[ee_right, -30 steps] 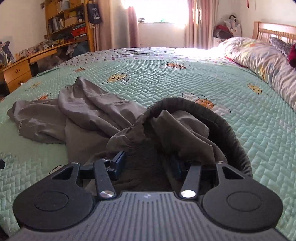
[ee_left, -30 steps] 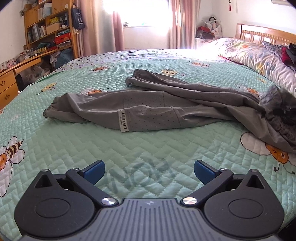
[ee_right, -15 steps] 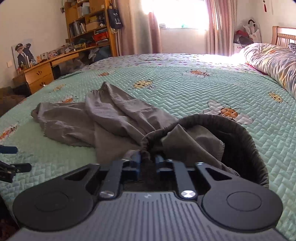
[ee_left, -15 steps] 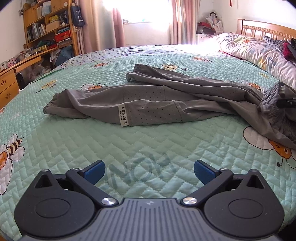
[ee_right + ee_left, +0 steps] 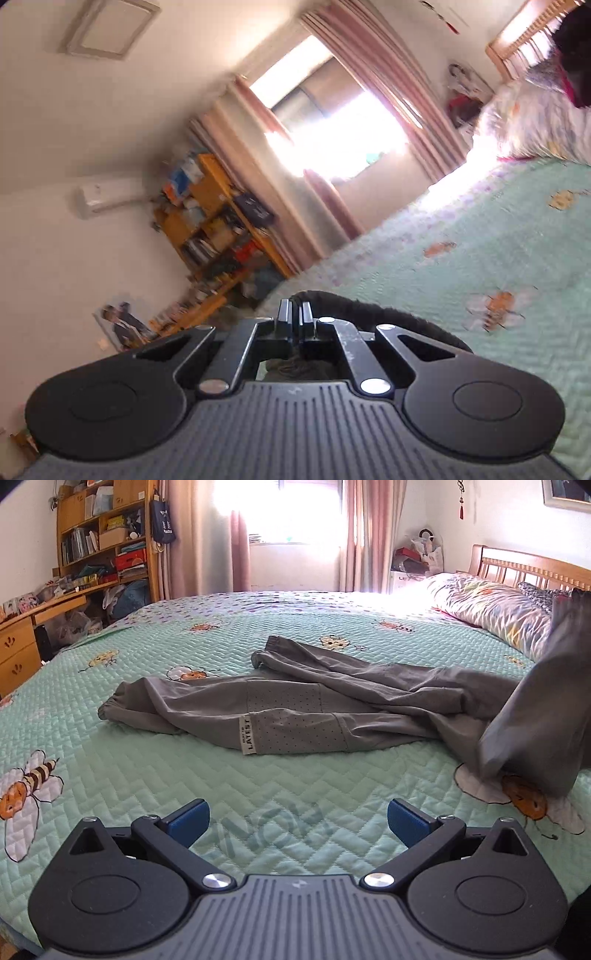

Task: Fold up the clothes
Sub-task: 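Lift the trousers high with the right gripper so the legs hang straight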

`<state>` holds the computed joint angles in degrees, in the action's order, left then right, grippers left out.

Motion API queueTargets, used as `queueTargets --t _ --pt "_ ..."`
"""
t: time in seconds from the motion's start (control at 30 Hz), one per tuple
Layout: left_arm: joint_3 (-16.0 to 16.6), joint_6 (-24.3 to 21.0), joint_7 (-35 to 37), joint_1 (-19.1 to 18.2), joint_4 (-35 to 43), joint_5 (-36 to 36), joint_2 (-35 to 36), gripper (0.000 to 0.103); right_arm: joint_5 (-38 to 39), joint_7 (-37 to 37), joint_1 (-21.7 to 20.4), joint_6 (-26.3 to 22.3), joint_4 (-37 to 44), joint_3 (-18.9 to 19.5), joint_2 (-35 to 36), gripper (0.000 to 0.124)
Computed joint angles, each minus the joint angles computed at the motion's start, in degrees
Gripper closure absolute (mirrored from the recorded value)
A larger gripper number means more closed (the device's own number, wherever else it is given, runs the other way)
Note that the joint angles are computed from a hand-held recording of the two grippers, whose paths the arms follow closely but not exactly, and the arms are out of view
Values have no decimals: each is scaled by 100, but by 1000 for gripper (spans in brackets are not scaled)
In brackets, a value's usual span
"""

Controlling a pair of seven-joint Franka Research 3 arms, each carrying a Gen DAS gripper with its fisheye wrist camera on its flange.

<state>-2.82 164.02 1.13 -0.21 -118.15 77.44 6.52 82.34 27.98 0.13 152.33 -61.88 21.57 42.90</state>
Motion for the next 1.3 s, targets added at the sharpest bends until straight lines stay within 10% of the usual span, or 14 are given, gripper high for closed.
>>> queueTargets --t 0.27,0.47,0.63,1.0,1.2,1.3 --pt "-82 -107 54 -54 -177 171 -212 1 -151 225 335 1067 -1192 -225 -309 113" --pt "-144 -266 -18 -3 -248 46 -326 1 175 307 160 855 -1473 -146 -480 55" --pt "-202 -299 143 -41 -223 49 -316 1 1504 1041 -97 776 -1374 -111 -340 52" --pt "-243 -392 323 -150 -211 116 -311 1 -1227 5335 672 549 1202 -972 1559 50" --pt "-231 -372 773 -141 -182 -409 -174 1 -1920 5579 509 188 1220 -706 1650 47" --pt "-226 -412 855 -201 -153 -388 -138 1 -1640 4577 333 1127 649 -111 1360 47"
